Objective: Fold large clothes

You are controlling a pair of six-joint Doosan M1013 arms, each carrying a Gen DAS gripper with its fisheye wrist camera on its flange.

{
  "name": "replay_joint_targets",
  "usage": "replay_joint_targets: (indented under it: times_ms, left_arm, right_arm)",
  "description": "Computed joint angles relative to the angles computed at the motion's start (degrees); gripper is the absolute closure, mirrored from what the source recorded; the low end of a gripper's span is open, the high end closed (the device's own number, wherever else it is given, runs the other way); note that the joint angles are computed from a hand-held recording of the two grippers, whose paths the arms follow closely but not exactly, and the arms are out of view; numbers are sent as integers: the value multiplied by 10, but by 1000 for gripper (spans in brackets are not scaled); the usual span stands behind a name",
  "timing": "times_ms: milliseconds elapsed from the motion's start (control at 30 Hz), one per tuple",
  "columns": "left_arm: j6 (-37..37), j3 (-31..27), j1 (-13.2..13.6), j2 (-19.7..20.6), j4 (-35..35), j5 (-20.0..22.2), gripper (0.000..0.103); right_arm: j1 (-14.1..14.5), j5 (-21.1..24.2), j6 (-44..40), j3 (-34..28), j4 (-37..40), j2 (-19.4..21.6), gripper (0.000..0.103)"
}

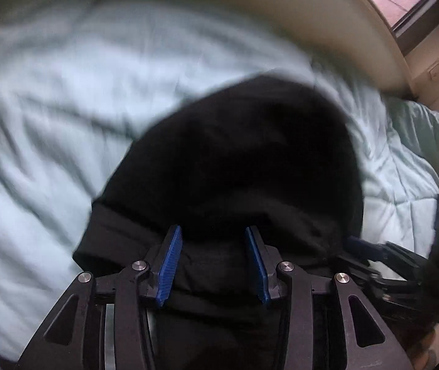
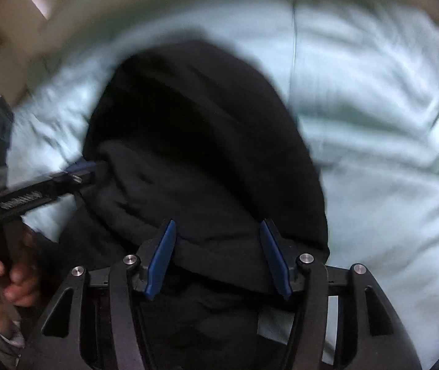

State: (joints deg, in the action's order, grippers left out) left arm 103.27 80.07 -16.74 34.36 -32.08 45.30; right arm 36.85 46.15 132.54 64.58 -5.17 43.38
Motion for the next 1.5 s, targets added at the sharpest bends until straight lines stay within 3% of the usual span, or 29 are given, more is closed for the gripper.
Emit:
replay_joint_targets:
  times_ms: [100, 200, 300, 367, 433, 467, 567, 633, 700, 733, 833, 967, 1000, 1033, 1067, 1133, 1267, 1433, 1467, 1500]
  left_arm:
    - [40, 25, 6, -7, -37, -20, 60]
    - [21, 24, -2, -19, 9, -30, 60]
    - [58, 45, -8, -34, 15, -63, 57]
    - [67, 52, -7, -31, 6, -70, 57]
    - [103, 70, -3, -35, -39, -93, 57]
    - [112, 72, -5, -34, -43, -103, 57]
    - [95, 86, -19, -41, 15, -138, 57]
    - [76, 87, -27, -41, 55, -147, 57]
    - [72, 86, -29, -40, 59, -147, 57]
    - [74, 84, -27, -40, 51, -140, 57]
    - [104, 59, -12, -39, 18, -69, 57]
    - [233, 37, 33, -50, -125, 15, 57]
    - [244, 33, 40, -51, -133, 27, 56]
    - [247, 12, 50, -42, -133, 59, 49]
    - [241, -7, 56, -31, -127, 87, 42]
    - [209, -53, 67, -3, -93, 136, 42]
    - [173, -119, 81, 52, -78, 227, 42]
    - [133, -160, 80, 94, -115, 264, 42]
    - [132, -163, 81, 100, -130, 271, 42]
    - [131, -163, 79, 102, -138, 273, 42]
  right_arm:
    - [7, -14, 25, 8, -34, 4, 45]
    - [8, 7, 16, -12, -33, 1, 45]
    - [14, -62, 35, -7, -85, -22, 44]
    - [16, -59, 73, -40, -136, -12, 44]
    - [13, -22, 82, -96, -154, 18, 45]
    - [9, 18, 63, -139, -140, 46, 45]
    - [-5, 129, 28, -222, -66, 110, 45]
    - [-7, 149, 7, -227, -43, 125, 45]
    - [0, 139, -2, -219, -73, 121, 45]
    - [1, 126, -8, -206, -69, 110, 45]
    - [-7, 24, -40, -112, -21, 51, 45]
    - [-14, -31, -64, -34, -9, -3, 44]
    - [-17, -43, -78, -19, 13, -13, 44]
    - [-26, -60, -107, 5, 57, -27, 44]
    - [-34, -68, -126, 22, 84, -38, 44]
    - [-44, -69, -143, 43, 113, -49, 44]
    - [-79, -79, -259, 80, 276, -59, 44]
    - [-92, -76, -335, 62, 389, -28, 45]
    - [-90, -78, -331, 58, 384, -24, 47]
    - [-87, -79, -313, 50, 357, -19, 62]
